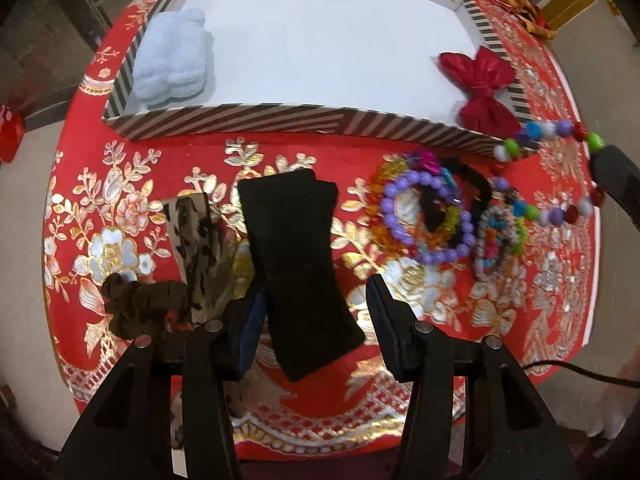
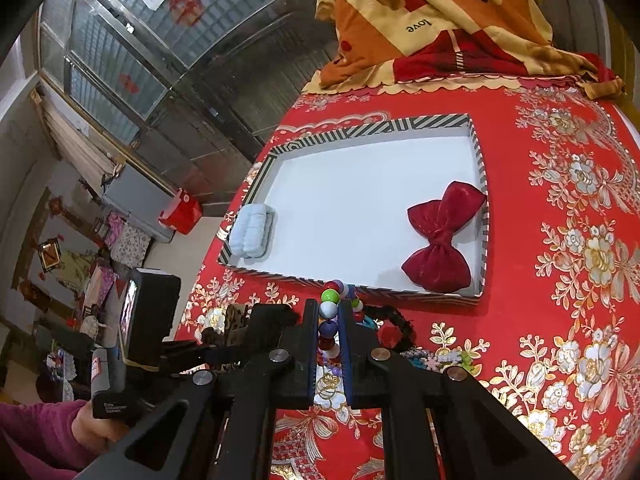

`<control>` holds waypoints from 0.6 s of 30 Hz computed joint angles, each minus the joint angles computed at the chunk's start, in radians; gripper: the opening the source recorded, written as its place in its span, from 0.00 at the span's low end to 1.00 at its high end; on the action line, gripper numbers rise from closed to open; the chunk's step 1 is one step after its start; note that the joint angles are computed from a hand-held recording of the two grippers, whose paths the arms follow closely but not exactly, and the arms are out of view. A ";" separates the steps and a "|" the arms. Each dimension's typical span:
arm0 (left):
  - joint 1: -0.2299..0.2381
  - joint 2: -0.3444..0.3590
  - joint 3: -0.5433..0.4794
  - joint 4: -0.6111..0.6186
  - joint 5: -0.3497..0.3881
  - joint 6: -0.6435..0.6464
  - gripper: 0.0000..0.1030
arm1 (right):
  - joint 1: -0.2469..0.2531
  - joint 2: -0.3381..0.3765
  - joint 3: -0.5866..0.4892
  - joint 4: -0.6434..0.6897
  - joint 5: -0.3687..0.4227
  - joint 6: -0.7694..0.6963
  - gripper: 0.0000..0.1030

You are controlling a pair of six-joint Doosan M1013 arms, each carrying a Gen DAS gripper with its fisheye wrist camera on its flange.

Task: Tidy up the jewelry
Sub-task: 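Grasp the black fabric headband with the left tool while the right tool holds the bracelet, then carry headband and bracelet into the striped tray and open both tools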

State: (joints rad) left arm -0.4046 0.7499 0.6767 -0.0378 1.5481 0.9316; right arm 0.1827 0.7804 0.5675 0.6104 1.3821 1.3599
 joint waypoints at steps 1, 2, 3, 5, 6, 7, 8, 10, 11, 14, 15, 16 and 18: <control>0.003 0.003 0.000 -0.005 0.004 -0.007 0.48 | 0.000 0.000 0.000 0.001 0.000 0.001 0.09; 0.007 0.005 0.000 -0.014 0.004 -0.012 0.48 | 0.000 0.001 -0.001 0.001 0.001 0.001 0.09; 0.010 0.005 0.003 -0.023 -0.001 -0.013 0.48 | 0.000 0.001 0.000 0.002 0.000 0.001 0.09; 0.010 0.014 -0.010 -0.027 -0.005 -0.008 0.39 | 0.001 0.003 -0.003 0.002 0.003 0.001 0.09; 0.011 0.007 0.001 -0.027 -0.023 0.000 0.22 | 0.001 0.006 -0.009 0.003 0.006 0.001 0.09; 0.014 0.002 0.012 -0.040 -0.037 0.009 0.18 | 0.002 0.008 -0.012 0.005 0.009 0.000 0.09; 0.018 -0.007 0.027 -0.055 -0.054 0.016 0.12 | 0.003 0.010 -0.018 0.007 0.012 -0.002 0.09; 0.018 -0.020 0.038 -0.049 -0.081 0.024 0.09 | 0.005 0.015 -0.031 0.008 0.016 -0.008 0.09; 0.017 -0.025 0.033 -0.041 -0.088 0.028 0.08 | 0.007 0.020 -0.043 0.009 0.019 -0.009 0.09; 0.019 -0.038 0.024 -0.027 -0.118 0.040 0.08 | 0.010 0.036 -0.080 0.014 0.026 -0.007 0.09; 0.021 -0.039 0.014 -0.023 -0.123 0.041 0.07 | 0.012 0.046 -0.102 0.013 0.030 -0.004 0.09; 0.023 -0.038 0.002 -0.018 -0.126 0.041 0.07 | 0.013 0.057 -0.124 0.012 0.035 -0.001 0.09; 0.028 -0.020 -0.052 0.003 -0.110 0.049 0.07 | 0.016 0.087 -0.186 0.010 0.049 0.015 0.09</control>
State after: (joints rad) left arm -0.3764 0.7304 0.6245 -0.0344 1.4381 0.9801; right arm 0.1991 0.8675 0.3818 0.6204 1.4311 1.3747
